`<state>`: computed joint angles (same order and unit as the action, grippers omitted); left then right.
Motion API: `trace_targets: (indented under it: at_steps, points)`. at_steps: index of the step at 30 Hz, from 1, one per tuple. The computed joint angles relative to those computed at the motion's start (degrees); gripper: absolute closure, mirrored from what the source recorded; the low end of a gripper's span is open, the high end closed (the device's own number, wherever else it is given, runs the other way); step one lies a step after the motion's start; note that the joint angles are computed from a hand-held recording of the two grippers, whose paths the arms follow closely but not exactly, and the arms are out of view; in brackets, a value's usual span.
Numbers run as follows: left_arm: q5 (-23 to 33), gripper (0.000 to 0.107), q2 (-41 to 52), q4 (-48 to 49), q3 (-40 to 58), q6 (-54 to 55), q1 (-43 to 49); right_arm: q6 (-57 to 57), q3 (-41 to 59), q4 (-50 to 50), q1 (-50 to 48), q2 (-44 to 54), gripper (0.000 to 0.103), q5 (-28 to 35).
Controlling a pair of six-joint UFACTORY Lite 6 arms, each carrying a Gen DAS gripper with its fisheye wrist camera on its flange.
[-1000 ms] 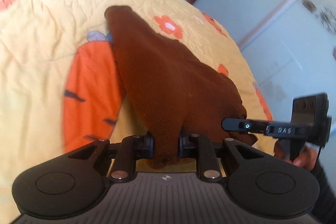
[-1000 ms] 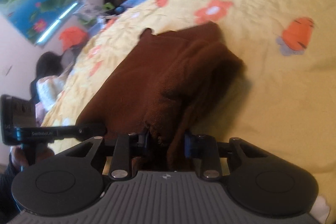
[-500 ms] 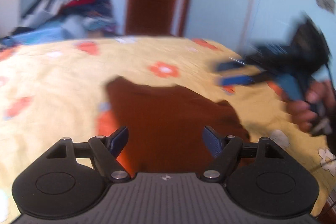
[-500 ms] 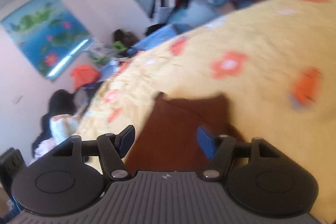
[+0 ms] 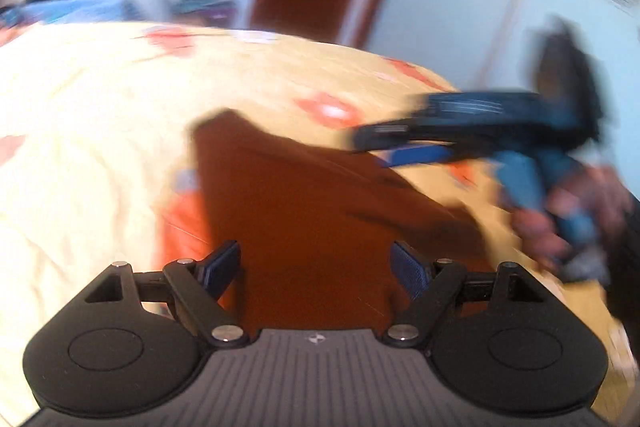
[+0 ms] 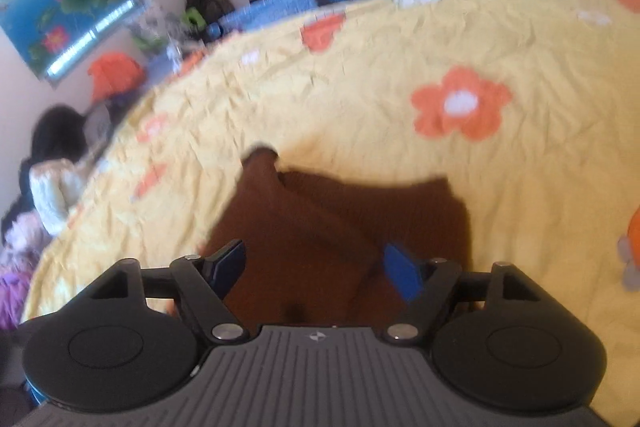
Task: Fold small clothes
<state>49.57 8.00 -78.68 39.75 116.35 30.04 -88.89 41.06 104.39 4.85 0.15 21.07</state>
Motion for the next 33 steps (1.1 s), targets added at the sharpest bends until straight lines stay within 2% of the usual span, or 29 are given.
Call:
trace_targets:
  at_steps: [2,5,7,8,9,10,11,12,13,14,17,19,20,21,22,23,24,25,26,27,30,33]
  points:
    - [-4.6,0.025,7.5,-0.8,8.3,-7.6,-3.8,-1.1,1.1,2.6,-1.4,0.1,0.019,-1.1]
    - [-8.0,0.027,18.3,0.9,20.8,-18.0,-8.0,-3.0,5.2,3.2,-1.8,4.9,0.019,-8.7]
    - [-9.0,0.032,23.8,2.7,27.5,-22.6,-9.8,-0.9,7.3,-0.3,-2.3,9.2,0.019,-10.5]
    - [-8.3,0.038,26.6,4.2,31.0,-25.6,-10.8,-1.5,7.9,-0.4,-2.9,11.3,0.022,-9.6]
    - [-7.4,0.049,29.1,5.2,34.1,-28.0,-11.4,-4.4,8.5,1.9,-3.2,13.8,0.023,-8.4]
    - [-7.3,0.056,29.4,6.3,35.1,-30.8,-12.1,-9.7,8.1,6.0,-3.2,13.8,0.03,-7.5]
    - [-6.6,0.082,31.2,5.8,36.8,-31.2,-12.6,-12.6,8.3,8.1,-3.6,15.0,0.047,-5.5]
    - [-6.1,0.09,32.0,3.4,36.8,-29.2,-12.8,-13.2,8.4,8.6,-4.4,15.6,0.065,-3.2]
    - [-8.0,0.093,30.8,-0.9,35.1,-24.9,-13.5,-11.7,8.9,7.3,-5.3,16.5,0.083,-0.6]
    - [-9.1,0.094,27.3,-4.1,31.0,-18.9,-13.3,-12.6,8.8,8.3,-5.9,16.6,0.083,0.9]
    - [-14.5,0.094,20.2,-13.8,21.6,-0.9,-15.3,-21.4,3.3,15.9,-6.4,9.9,0.083,3.4]
    - [-18.5,0.092,19.9,-23.0,19.0,11.1,-18.1,-26.4,3.8,20.8,-5.5,12.2,0.083,1.5]
    - [-17.3,0.091,18.8,-27.0,16.7,16.0,-17.5,-29.5,4.3,24.3,-5.1,14.5,0.082,0.9]
    - [-16.1,0.087,17.4,-29.2,14.5,18.4,-16.8,-30.2,3.2,26.2,-5.7,14.4,0.074,2.7]
    - [-15.2,0.082,15.9,-29.1,12.7,18.5,-15.6,-28.5,2.4,26.2,-6.0,13.8,0.057,3.6]
    - [-14.6,0.069,14.2,-26.6,11.3,16.1,-14.1,-24.4,1.7,23.7,-6.5,12.2,0.039,3.5]
    - [-12.9,0.055,11.8,-22.6,9.5,12.6,-11.6,-22.5,-0.4,23.0,-6.9,9.0,0.031,3.7]
    - [-10.1,0.048,9.5,-20.1,7.1,11.5,-8.5,-23.0,-3.8,24.3,-7.2,4.3,0.023,3.9]
    - [-7.6,0.035,7.0,-17.3,4.5,11.0,-5.4,-22.4,-8.0,23.2,-8.3,-1.3,0.023,5.0]
    - [-6.5,0.031,5.0,-14.5,2.6,10.8,-3.4,-19.5,-11.9,19.8,-9.5,-6.9,0.023,6.4]
    - [-9.3,0.031,-1.8,-11.1,-5.0,13.8,-1.2,-4.9,-19.3,3.9,-8.6,-20.5,0.023,4.5]
    - [-10.3,0.031,-4.0,-13.8,-10.8,18.7,-0.5,1.1,-24.6,-1.3,-0.2,-29.2,0.023,-4.3]
